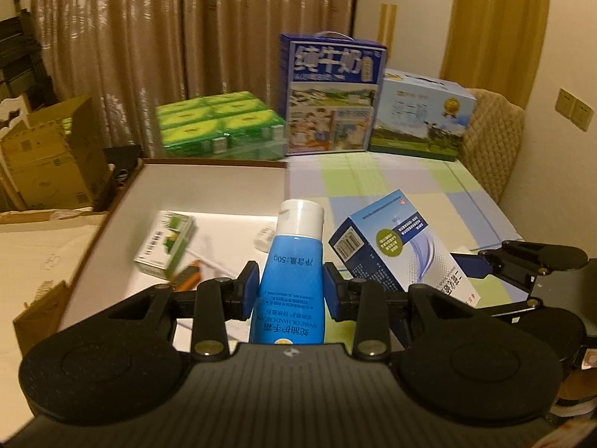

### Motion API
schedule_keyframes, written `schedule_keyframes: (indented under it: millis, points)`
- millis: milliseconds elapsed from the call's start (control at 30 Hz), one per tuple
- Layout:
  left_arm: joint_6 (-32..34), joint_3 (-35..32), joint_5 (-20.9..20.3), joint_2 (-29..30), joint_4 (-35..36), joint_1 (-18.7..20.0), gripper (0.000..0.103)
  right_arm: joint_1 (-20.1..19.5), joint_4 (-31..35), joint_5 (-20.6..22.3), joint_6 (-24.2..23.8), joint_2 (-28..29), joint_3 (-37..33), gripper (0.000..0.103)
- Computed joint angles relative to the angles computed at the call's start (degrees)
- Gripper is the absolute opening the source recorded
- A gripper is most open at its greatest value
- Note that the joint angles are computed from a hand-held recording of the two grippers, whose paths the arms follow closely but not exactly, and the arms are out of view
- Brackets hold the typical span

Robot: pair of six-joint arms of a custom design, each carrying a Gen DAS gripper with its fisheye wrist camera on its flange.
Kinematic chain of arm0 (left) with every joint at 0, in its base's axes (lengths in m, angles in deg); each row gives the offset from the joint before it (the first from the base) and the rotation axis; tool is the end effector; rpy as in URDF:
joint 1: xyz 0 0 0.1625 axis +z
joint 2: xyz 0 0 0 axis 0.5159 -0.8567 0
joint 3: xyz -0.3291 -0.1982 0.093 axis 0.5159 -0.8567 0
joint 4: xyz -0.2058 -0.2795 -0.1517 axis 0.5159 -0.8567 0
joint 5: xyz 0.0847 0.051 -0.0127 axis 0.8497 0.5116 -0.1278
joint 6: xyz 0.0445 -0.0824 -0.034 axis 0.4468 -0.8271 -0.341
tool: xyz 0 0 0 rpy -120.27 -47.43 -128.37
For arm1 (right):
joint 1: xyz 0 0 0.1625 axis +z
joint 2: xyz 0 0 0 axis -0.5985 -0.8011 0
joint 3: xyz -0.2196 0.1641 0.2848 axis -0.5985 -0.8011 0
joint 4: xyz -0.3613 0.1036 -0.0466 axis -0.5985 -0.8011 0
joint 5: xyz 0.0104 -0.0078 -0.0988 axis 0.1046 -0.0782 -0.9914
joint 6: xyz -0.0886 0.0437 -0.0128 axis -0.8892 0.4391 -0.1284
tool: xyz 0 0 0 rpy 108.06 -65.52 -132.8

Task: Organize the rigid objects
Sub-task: 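Carry the tube and medicine box with both grippers over the brown box and lower them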

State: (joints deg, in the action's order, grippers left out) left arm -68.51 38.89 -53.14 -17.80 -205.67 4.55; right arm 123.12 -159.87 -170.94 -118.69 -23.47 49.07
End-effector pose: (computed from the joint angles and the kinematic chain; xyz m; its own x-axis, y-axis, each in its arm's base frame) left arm -0.4352 -0.5783 0.0791 -0.7255 0.1010 -0.6808 0.5625 0.6570 -0.5020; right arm 0.0941 -0.5814 0.3189 -0.6343 -0.5963 0.4920 -0.7706 0.5381 -0.3415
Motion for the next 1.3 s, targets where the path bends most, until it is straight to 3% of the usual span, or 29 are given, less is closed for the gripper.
schedule_keyframes:
  millis: [333, 600, 900, 1300]
  points:
    - [0.35, 4.45, 2.14, -5.64, 0.91, 3.07, 0.032, 5.31, -1.29, -1.06, 5.48, 6.13, -1.85, 0.062]
    - [4.28, 3.24, 0.8, -6.73, 0.85, 6.76, 0.032, 8.36, -3.18, -4.49, 8.83, 12.22, -4.84, 0.062]
    - [10.03, -4.63, -1.54, -3.35, 3.51, 11.58, 0.032, 10.21, -4.13, -9.16, 11.02, 20.29, -12.5, 0.062]
    - [15.47, -21.62, -4.8, 4.24, 12.0, 17.44, 0.032, 10.54, -0.83, -13.61, 10.09, 30.96, -26.8, 0.061]
